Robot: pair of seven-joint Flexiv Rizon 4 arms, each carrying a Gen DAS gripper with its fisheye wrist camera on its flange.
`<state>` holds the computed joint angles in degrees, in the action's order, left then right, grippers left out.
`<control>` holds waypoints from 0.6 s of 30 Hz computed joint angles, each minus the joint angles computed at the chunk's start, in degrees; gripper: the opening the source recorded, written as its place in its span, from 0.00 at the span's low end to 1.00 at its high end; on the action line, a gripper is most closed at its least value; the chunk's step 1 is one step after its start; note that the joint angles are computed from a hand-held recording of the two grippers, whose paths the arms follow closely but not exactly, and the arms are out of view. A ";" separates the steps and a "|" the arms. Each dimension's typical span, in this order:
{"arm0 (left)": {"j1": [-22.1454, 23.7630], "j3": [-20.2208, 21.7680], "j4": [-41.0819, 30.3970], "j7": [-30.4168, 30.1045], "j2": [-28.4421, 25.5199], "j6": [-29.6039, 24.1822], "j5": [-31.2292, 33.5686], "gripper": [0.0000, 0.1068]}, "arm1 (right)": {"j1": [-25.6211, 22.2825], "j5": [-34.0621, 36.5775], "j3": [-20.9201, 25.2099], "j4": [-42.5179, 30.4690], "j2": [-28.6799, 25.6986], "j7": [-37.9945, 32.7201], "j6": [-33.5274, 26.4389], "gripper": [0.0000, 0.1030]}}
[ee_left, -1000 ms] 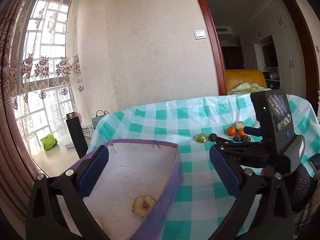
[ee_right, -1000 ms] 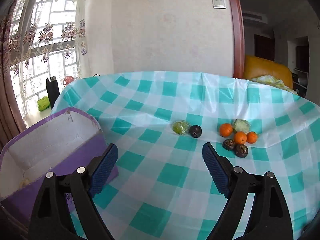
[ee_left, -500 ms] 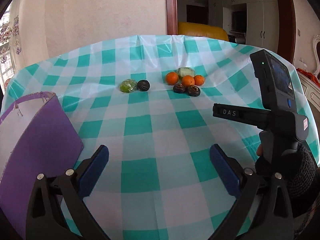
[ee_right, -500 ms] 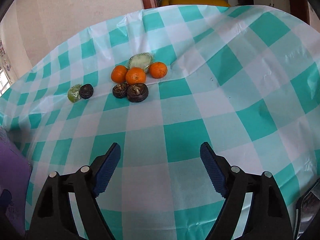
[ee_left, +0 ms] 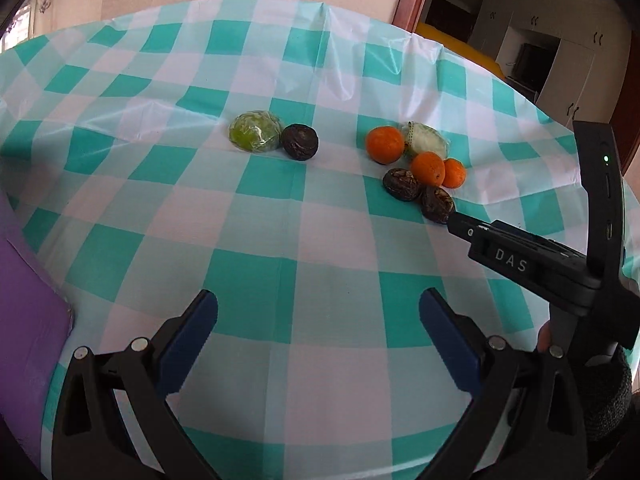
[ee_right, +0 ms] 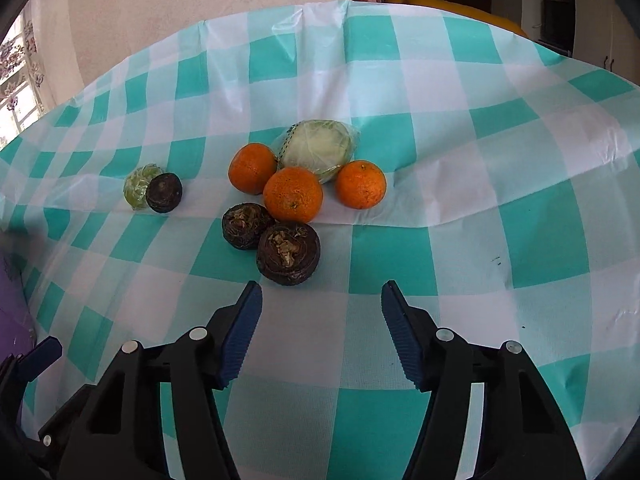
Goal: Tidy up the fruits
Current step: 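Grasp a dark brown round fruit with the right gripper while the left grasps a mandarin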
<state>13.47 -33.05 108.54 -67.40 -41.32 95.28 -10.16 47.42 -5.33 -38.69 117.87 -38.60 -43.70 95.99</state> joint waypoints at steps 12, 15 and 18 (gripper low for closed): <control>-8.90 6.21 -11.93 1.94 -4.37 -5.18 -4.17 0.95 | -12.79 -9.26 11.06 -6.63 -0.27 0.92 -3.34 0.39; -13.00 10.00 -16.60 2.51 -5.54 -9.21 -5.47 0.95 | -16.72 -4.57 14.90 -5.30 0.09 2.89 2.35 0.39; -15.55 11.64 -19.52 4.34 -6.72 -10.44 -6.02 0.95 | -18.66 1.40 16.90 -4.51 -0.17 4.54 6.56 0.39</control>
